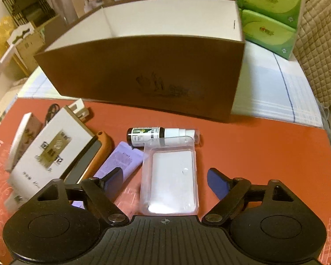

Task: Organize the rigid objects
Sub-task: 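Lift the extender with the left gripper while the right gripper grasps the clear case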

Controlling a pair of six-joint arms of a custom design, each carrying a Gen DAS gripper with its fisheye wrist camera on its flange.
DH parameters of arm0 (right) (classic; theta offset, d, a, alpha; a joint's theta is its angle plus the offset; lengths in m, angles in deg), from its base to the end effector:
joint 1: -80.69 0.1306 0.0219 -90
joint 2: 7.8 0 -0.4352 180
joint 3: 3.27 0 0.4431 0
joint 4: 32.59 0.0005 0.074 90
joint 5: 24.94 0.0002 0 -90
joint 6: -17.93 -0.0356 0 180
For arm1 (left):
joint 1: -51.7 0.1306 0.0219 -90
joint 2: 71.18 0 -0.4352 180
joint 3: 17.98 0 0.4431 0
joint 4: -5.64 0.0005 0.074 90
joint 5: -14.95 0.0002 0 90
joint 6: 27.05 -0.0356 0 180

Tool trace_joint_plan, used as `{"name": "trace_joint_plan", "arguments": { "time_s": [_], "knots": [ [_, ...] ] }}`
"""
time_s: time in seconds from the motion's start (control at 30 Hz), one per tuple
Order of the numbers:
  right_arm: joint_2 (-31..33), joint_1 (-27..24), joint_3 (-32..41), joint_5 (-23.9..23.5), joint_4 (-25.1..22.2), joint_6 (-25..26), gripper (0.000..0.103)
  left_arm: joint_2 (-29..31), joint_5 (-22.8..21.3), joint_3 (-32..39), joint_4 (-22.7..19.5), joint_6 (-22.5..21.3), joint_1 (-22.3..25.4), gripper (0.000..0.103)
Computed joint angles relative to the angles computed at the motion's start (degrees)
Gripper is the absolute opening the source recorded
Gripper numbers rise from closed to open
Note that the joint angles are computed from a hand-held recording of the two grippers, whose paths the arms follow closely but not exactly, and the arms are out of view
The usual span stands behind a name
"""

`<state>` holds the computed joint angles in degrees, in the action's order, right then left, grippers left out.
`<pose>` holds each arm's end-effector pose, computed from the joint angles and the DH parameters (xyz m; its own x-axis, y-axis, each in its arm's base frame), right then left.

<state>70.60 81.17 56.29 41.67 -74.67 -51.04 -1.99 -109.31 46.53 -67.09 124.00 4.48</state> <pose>0.4053 0.0170 0.3205 -0.7437 -0.3356 -0.5782 -0.5009 0.8525 0.1494 0.2393 -0.2299 0.4003 -0.7787 -0.2233 -0.5863 -0.3267 0.9421 0.0752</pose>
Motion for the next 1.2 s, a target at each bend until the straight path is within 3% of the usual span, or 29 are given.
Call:
{"name": "trace_joint_plan", "arguments": {
  "time_s": [0.2,0.37,0.5,0.77,0.97,1.2],
  "knots": [
    [2.0,1.6,0.6,3.0,0.8,-1.0,0.070,-1.7,0.7,-1.1,1.1,-2.9,2.5,0.062],
    [2.4,2.1,0.6,4.4,1.7,-0.8,0.055,-2.6,0.8,-1.4,2.1,-5.3,3.7,0.062],
    [1.3,1.4,0.3,2.8,1.5,-0.1,0.054,-3.3,0.4,-1.1,2.4,-7.2,4.4,0.062],
    [-3.2,-1.9,2.7,-4.9,-4.3,2.0,0.054,-4.2,-1.6,1.2,3.5,-13.5,6.5,0.062],
    [-3.9,-2.0,6.9,-10.4,-4.2,-0.5,0.054,-2.1,-0.4,3.6,9.7,-23.1,10.3,0.062],
    [-0.6,1.1,11.7,-10.3,1.8,-5.6,0.054,3.6,5.0,7.6,19.1,-33.9,16.2,0.062]
  ]
}}
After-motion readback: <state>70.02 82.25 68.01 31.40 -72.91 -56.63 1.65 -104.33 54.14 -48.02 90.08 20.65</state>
